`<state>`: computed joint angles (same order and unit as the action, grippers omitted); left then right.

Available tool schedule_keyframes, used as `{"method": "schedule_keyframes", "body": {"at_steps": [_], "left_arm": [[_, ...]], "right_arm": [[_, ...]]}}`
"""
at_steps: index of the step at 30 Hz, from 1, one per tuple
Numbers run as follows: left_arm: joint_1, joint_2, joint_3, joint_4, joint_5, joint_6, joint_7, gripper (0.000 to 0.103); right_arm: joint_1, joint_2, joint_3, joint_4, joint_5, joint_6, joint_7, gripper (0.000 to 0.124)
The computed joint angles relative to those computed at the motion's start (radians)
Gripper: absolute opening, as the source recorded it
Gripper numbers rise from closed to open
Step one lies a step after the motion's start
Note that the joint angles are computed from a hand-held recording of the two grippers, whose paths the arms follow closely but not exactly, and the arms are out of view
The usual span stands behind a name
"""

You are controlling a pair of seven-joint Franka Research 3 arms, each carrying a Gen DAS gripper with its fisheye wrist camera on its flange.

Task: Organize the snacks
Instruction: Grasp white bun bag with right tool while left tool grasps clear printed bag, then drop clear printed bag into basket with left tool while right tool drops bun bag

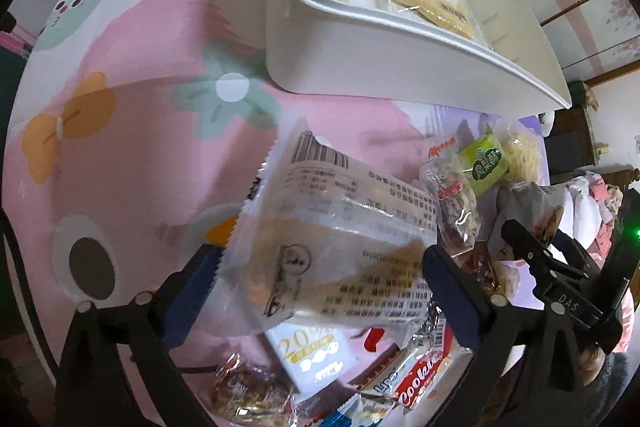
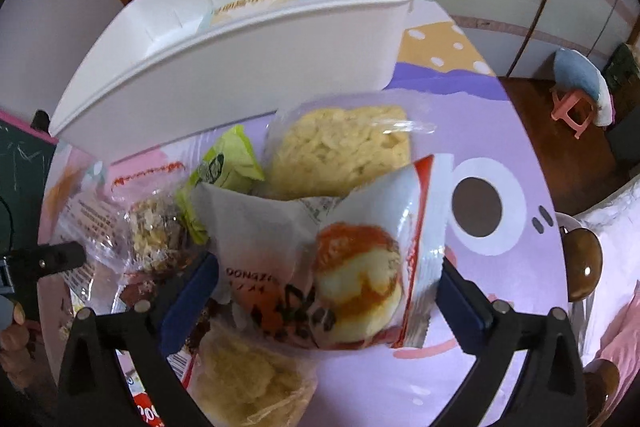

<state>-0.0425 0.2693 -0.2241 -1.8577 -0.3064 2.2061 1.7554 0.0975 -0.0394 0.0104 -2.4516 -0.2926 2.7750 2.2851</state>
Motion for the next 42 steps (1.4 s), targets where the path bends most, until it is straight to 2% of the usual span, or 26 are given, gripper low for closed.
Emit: {"method": "schedule_keyframes", "body": {"at_steps": [3,7,11,12,14,18,21,28,34,42], "left_arm": [[-0.004,0.019,-0.005,0.016,-0.002,-0.003,-0.003,0.103],[-0.009,0.043,-0.011,0.035,0.008,0.007,0.004,0.103],[-0.008,0.069,-0.02,0.065,0.004,-0.008,0.007,0.103],[0.001,0.068,-0.032,0.047,-0.026,0.033,0.046,0.103],[0.0,0.065,-0.035,0.038,-0.032,0.053,0.056,0.102],[0.007,0.028,-0.047,-0.01,-0.076,0.107,0.106,0.086],[0.006,-0.007,-0.046,-0.048,-0.106,0.137,0.135,0.076],[-0.018,-0.112,-0.02,-0.141,-0.119,0.199,0.141,0.071],[-0.003,-0.184,0.019,-0.161,-0.249,0.135,0.186,0.069],[-0.025,-0.288,0.063,-0.219,-0.271,0.138,0.181,0.067]], "right_arm": [[0.005,0.012,0.0,0.01,0.02,-0.014,-0.013,0.102],[0.013,0.016,-0.004,0.012,0.051,-0.026,-0.03,0.095],[0.019,0.004,-0.005,0.002,0.13,-0.015,-0.088,0.077],[0.017,0.0,-0.003,0.003,0.113,-0.022,-0.076,0.075],[0.018,-0.006,0.004,0.004,0.088,-0.037,-0.059,0.068],[0.023,-0.015,0.012,-0.002,0.096,-0.045,-0.07,0.06],[0.024,-0.032,0.019,-0.016,0.093,-0.044,-0.063,0.059],[0.02,-0.096,0.047,-0.066,0.083,-0.027,-0.059,0.058],[0.01,-0.159,0.072,-0.09,0.1,-0.017,-0.08,0.058],[-0.017,-0.225,0.106,-0.12,0.118,0.012,-0.098,0.058]]}}
